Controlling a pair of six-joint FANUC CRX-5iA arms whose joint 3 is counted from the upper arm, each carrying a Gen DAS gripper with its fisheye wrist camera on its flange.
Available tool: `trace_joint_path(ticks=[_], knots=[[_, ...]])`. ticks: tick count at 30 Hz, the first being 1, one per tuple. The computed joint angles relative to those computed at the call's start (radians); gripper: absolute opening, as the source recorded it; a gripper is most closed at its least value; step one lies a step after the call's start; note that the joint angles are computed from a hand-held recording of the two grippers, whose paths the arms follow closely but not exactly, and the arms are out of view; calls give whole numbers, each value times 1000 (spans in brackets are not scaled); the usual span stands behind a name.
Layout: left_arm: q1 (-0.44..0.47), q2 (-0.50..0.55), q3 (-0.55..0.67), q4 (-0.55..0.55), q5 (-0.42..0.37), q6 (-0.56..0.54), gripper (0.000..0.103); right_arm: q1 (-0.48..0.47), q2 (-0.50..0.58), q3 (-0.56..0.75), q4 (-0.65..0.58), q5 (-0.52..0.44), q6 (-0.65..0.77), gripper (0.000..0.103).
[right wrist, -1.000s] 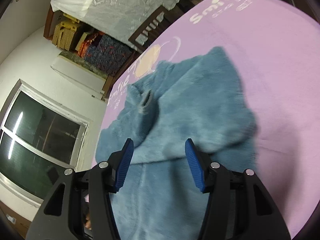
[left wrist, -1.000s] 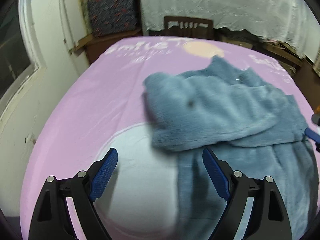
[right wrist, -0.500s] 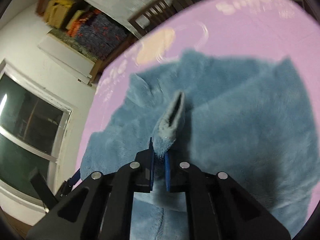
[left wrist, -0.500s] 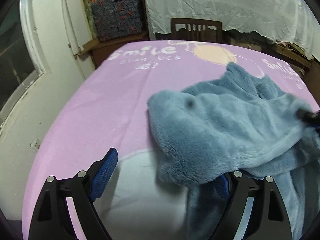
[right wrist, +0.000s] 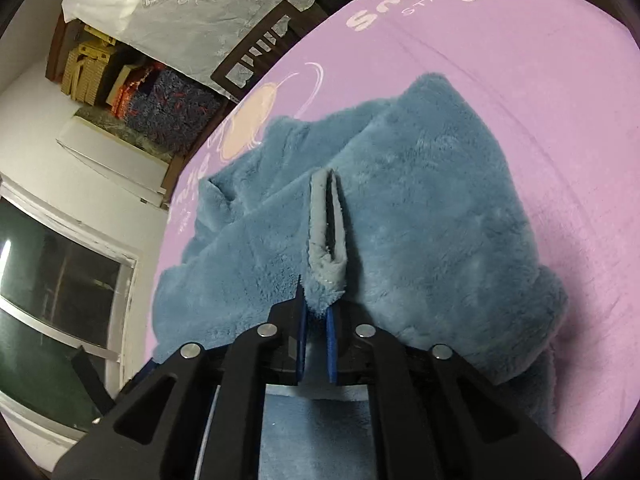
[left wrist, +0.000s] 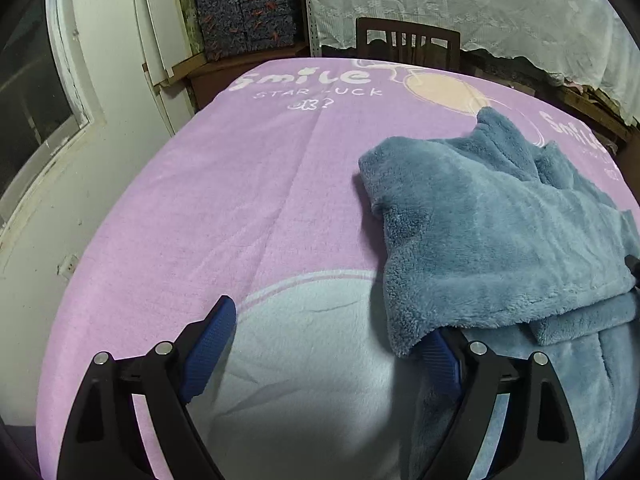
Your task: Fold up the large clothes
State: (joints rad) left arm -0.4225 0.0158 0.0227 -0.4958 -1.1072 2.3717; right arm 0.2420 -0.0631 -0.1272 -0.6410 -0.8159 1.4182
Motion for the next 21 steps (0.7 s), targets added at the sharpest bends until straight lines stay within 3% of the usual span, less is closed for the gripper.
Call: trace_joint_path(ticks=[4,8,10,13,19,21], knots=[[17,-26,-29,37,20,-13,88,41,-10,-13,77,25,-8,10],[-18,-96,-68,5,12,28,88,35,-70,-49,116,75,-57,32],[-56,-128,-73,-56,-14,78,88,30,-116,-80,146,124,-75,32],[-46,-164,-88,-44,44,83,88,1,-147,-78,84,136,-26,32],[-1,-61,1,183,260,-205,88,25,-14,90,-65,-14,130,30],[-16,16,62,213,271,-267,88,36,35,130,-93,-49,141,30]])
